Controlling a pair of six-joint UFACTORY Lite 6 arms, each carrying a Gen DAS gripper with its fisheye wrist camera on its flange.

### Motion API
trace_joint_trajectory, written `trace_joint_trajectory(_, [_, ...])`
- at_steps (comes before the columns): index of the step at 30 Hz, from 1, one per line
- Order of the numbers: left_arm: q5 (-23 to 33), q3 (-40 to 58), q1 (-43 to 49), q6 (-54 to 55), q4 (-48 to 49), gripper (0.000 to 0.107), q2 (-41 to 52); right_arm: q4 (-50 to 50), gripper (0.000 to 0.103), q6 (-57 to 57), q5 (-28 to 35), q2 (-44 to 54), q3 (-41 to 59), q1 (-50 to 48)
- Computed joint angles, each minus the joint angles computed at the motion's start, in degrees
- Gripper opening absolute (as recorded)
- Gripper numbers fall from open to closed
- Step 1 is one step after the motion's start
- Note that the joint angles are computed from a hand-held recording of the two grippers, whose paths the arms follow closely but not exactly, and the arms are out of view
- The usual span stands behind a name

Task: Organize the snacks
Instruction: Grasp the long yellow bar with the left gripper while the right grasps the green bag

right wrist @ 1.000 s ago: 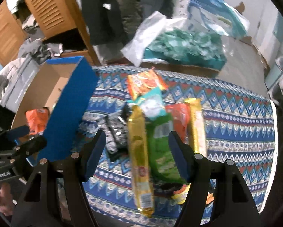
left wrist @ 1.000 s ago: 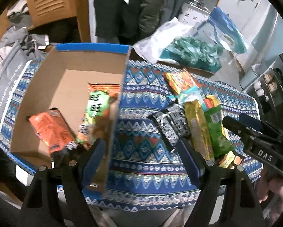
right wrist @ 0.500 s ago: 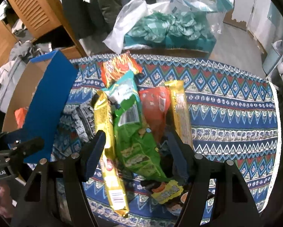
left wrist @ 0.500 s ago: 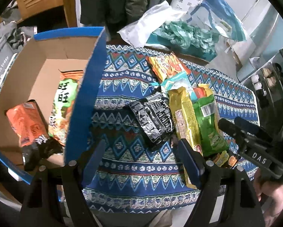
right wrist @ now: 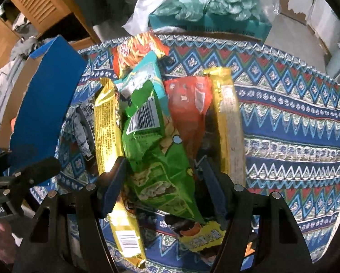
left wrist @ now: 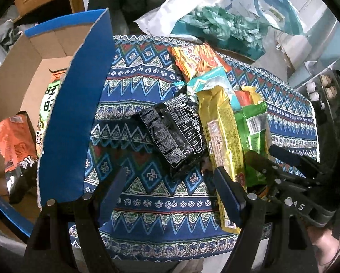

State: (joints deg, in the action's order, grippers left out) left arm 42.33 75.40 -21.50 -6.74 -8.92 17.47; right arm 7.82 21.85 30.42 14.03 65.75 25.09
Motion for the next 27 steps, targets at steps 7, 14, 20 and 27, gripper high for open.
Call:
trace_joint_trajectory(7, [0.26,0.29,-0.09,0.34,-0.59,0.08,1.03,1.45,0.069,-2.56,-0.25,4.74,3.03,1.32])
trace_joint_trajectory(14, [0.04,-0.28,-0.01,0.33,-0.54,0.08,1.59,0.86,0.054,-1.5,-0.65,6.24,3.5,1.2])
trace_joint_trajectory(20, [0.2,-0.33,-0.38,0.05,-2.47,0.08,3.1,-4.27,0.049,5.56,-0.67,3.39,2.39,2.37])
trace_joint_trajectory(27, [0.15,-0.75,-1.25,-1.44,-5.77,0.08,3.63,-5.45,0.049,9.34,-1.39,-7.04,-4.72,-0.39])
